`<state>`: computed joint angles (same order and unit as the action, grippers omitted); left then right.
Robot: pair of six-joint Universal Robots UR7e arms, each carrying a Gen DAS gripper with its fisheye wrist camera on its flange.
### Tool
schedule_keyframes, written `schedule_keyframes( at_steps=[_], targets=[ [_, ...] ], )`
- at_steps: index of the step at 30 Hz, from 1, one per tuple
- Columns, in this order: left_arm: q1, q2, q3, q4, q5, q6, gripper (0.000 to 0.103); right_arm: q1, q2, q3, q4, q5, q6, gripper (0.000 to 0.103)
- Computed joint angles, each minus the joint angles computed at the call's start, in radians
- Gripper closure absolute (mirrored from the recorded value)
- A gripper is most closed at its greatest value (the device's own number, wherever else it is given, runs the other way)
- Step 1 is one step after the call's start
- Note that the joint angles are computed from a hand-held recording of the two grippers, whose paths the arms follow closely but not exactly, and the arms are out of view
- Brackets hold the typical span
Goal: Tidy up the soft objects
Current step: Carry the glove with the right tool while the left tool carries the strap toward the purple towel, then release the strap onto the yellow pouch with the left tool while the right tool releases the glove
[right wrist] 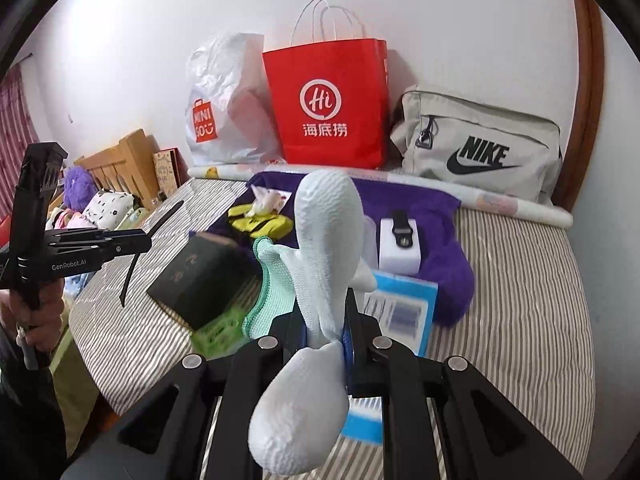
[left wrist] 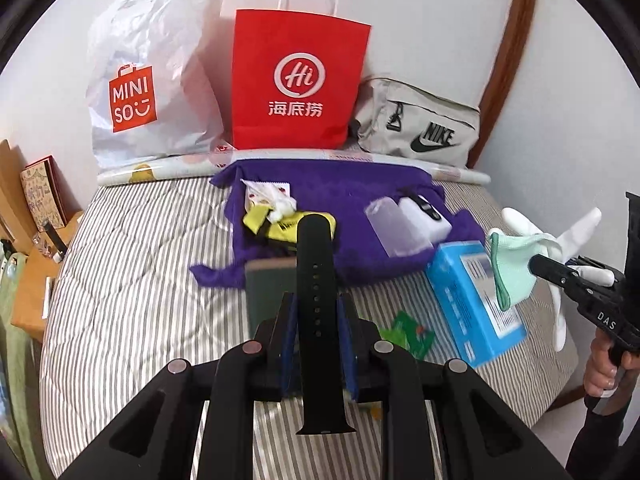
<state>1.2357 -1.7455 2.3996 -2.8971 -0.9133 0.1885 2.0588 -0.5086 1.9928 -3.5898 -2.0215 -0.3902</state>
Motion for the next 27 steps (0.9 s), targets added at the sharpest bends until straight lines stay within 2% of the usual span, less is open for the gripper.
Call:
schedule_keyframes(
  at_steps=[6, 11, 17, 27],
  targets=[
    [0.06, 0.108, -0.108, -0.001, -0.049, 0.007, 0.084, -0.02, 0.041, -0.123, 0.08, -0.017, -0.016, 0.089],
    [0.084, 0.191, -0.193, 0.002, -0.052, 0.017, 0.084, -0.038, 0.084, -0.23, 0.154, -0.03, -0.021, 0.089],
    [0.124, 0.289, -0.314, 0.044, -0.097, 0.022, 0.084, -0.062, 0.136, -0.365, 0.257, -0.038, -0.026, 0.088],
    [0.164, 0.431, -0.466, 0.099, -0.147, 0.025, 0.083, -0.095, 0.199, -0.516, 0.394, -0.045, -0.026, 0.088]
  ],
)
